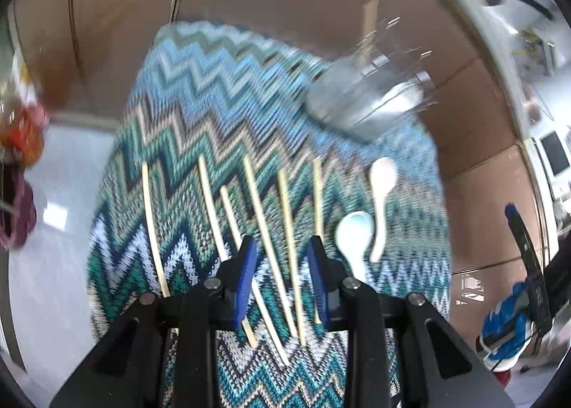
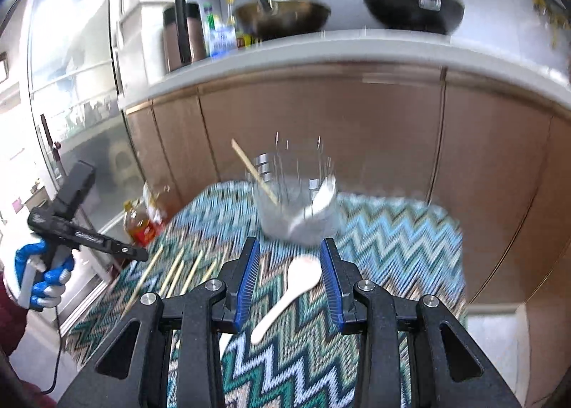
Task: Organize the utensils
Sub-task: 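Grasp another chopstick with the left tool while the right tool grasps a white spoon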
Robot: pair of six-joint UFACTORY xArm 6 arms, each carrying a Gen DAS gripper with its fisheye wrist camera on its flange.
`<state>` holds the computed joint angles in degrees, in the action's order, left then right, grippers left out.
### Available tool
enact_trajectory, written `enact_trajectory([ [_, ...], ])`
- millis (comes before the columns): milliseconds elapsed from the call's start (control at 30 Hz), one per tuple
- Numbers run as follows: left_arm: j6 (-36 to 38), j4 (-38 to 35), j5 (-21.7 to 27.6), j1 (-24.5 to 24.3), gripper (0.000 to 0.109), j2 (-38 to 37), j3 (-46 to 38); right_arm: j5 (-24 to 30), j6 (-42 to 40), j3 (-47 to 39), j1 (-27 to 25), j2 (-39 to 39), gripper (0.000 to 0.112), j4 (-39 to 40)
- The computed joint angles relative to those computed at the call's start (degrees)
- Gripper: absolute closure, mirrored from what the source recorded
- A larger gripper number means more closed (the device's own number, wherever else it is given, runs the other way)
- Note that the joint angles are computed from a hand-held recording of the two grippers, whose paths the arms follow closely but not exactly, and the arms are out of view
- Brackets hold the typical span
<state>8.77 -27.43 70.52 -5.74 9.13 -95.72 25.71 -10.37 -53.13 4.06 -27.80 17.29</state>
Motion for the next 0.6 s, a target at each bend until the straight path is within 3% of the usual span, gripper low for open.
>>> enact_trajectory([
  [167, -4.39, 2.96, 0.92, -0.82, 0.083, 5.85, -3.74, 6.49, -9.21, -1.09, -1.48, 4.44, 0.078, 12.06],
  [300, -6.39, 4.89, 1.93, -0.92, 0.083, 9.42, -7.12, 8.87, -13.03, -1.99, -1.18, 8.22, 0.078, 16.01],
  [467, -7.50, 6.42, 3.82, -1.33, 0.092, 13.34, -12.02, 10.38, -17.13, -3.80, -0.84, 12.42, 0.078, 20.11],
  [600, -8.75, 8.62, 5.87, -1.98, 0.093, 16.04, -15.56, 14.55, -21.10, -7.64, -1.00, 16.47, 0.078, 22.69],
])
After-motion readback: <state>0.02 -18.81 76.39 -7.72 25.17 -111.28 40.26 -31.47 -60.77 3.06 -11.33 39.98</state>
